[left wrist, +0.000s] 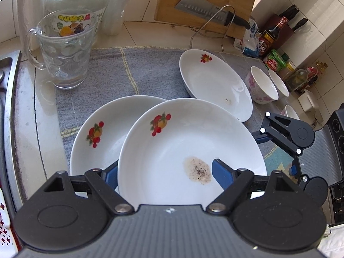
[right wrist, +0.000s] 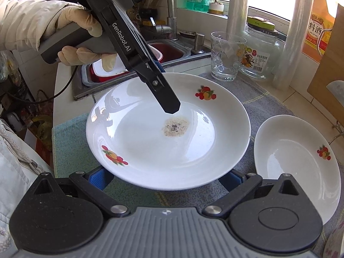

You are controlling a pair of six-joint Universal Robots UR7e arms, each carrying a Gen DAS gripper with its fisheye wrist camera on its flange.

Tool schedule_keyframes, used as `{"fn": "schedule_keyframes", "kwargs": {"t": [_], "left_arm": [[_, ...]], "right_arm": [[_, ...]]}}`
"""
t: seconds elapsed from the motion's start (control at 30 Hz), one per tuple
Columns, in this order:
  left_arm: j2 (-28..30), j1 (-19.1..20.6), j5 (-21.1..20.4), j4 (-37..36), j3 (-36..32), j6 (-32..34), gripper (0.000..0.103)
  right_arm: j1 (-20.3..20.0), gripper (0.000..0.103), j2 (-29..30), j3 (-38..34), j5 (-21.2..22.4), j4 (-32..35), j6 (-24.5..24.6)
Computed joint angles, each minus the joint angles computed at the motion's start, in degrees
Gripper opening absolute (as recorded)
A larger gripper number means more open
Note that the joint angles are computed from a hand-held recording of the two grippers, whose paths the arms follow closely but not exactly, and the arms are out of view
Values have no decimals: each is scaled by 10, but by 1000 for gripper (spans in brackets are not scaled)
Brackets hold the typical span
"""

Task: Organize plates and bowls
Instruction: 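Lower the stained plate onto the other plate with the left tool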

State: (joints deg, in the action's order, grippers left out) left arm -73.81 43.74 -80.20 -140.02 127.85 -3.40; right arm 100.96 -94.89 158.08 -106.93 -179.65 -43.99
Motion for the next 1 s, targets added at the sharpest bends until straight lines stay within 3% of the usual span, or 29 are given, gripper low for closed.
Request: {"fn": "schedule_keyframes", "kwargs": {"t": [1.0], "left_arm": [[15,1,56,50,-14,31,85]], "right_arm": [[-12,103,10,-16,30,12,9]]}}
